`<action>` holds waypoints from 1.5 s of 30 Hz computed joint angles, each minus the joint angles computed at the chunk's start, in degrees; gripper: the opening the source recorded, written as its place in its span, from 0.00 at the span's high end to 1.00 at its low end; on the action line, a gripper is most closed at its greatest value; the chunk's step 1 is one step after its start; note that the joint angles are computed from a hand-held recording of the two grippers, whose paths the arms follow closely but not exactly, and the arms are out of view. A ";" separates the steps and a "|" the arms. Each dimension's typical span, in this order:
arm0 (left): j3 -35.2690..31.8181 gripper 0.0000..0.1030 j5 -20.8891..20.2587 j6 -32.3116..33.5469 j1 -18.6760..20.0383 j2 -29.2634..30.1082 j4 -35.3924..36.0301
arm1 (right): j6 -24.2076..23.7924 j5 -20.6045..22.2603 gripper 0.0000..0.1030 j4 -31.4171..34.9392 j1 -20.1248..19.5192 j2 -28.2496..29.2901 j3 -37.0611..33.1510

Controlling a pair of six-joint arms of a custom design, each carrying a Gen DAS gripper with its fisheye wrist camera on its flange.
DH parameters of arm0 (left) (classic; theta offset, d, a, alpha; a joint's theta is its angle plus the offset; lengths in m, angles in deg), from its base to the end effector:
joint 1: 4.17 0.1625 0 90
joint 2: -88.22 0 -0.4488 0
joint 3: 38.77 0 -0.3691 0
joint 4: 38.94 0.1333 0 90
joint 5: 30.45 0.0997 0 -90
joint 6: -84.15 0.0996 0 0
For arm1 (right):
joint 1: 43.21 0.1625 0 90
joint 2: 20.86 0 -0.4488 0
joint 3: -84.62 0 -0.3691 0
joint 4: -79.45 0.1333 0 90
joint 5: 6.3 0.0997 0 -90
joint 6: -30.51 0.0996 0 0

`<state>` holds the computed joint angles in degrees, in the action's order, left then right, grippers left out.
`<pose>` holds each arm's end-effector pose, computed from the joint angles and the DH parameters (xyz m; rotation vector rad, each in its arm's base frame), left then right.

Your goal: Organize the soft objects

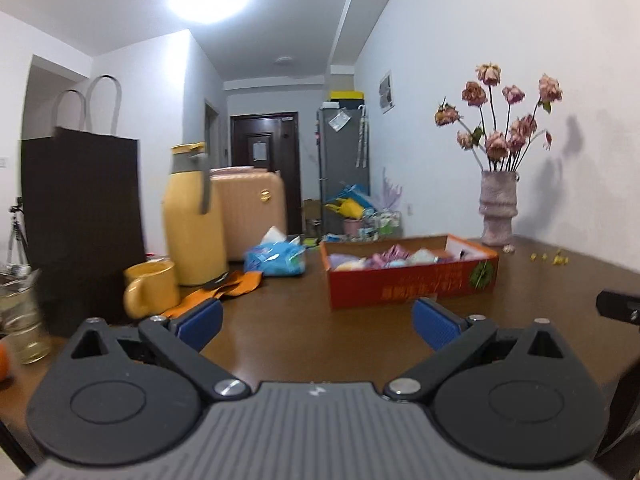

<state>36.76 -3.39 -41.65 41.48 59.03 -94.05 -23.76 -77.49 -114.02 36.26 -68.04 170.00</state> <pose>-0.3352 -0.6605 0.0227 0.4115 1.6807 -1.5623 0.0306 -0.7405 0.3146 1.1124 -2.0987 1.4868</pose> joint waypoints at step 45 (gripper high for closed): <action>4.48 0.00 -2.08 -10.15 -2.61 -2.59 5.31 | 4.66 1.71 0.00 -3.29 -1.13 -4.16 10.14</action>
<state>41.24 -5.47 -51.79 38.86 56.44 -88.74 -19.10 -75.78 -117.31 35.13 -72.20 180.14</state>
